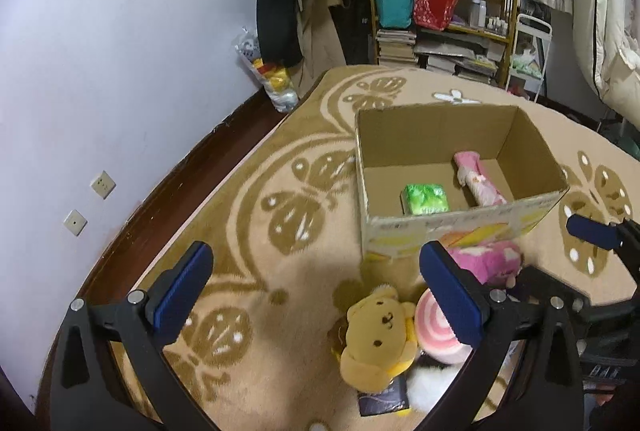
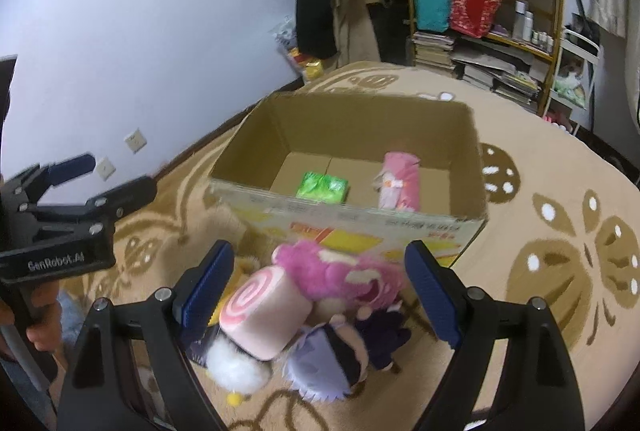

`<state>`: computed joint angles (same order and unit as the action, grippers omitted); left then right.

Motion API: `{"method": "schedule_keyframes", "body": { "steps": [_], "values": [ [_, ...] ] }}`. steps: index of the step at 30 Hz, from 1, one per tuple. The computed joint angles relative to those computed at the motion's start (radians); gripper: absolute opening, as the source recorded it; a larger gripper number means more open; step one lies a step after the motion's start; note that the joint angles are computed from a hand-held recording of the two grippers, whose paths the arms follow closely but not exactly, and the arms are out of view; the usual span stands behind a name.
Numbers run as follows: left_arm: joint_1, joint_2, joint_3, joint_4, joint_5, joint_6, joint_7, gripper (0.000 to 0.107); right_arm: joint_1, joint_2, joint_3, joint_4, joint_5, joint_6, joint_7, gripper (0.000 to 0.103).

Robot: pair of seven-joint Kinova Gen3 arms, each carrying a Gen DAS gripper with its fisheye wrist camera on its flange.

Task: Organize soft objects
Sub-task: 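Move both tools back down toward the remaining plush toys, then grasp the yellow plush bear with the left tool while the right tool grasps the swirl cushion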

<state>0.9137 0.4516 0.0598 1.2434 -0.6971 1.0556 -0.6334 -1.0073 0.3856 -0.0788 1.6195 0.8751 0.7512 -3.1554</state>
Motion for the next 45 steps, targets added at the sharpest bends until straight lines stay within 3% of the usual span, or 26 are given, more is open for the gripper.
{"method": "schedule_keyframes", "body": {
  "steps": [9,22,31,35,39,42,45],
  "values": [
    [-0.043,0.003,0.015,0.009,0.089,0.006,-0.021,0.102,-0.028,0.061,-0.009,-0.021,-0.048,-0.024,0.057,0.092],
    [-0.131,0.100,0.050,-0.061,0.313,0.084,-0.209,0.102,-0.036,0.108,0.042,-0.027,-0.138,-0.130,0.133,0.092],
    [-0.155,0.134,0.040,-0.089,0.403,0.101,-0.278,0.102,-0.026,0.143,0.063,-0.053,-0.221,-0.163,0.232,0.090],
    [-0.162,0.155,0.038,-0.109,0.427,0.113,-0.297,0.102,-0.025,0.168,0.066,-0.078,-0.259,-0.144,0.284,0.082],
    [-0.161,0.175,0.034,-0.128,0.441,0.124,-0.310,0.102,-0.045,0.176,0.090,-0.085,-0.259,-0.143,0.295,0.080],
    [-0.163,0.187,0.033,-0.138,0.454,0.128,-0.315,0.101,-0.030,0.175,0.077,-0.086,-0.277,-0.149,0.329,0.060],
    [-0.174,0.195,0.038,-0.138,0.478,0.119,-0.324,0.097,-0.024,0.176,0.072,-0.096,-0.302,-0.143,0.363,0.048]
  ]
}}
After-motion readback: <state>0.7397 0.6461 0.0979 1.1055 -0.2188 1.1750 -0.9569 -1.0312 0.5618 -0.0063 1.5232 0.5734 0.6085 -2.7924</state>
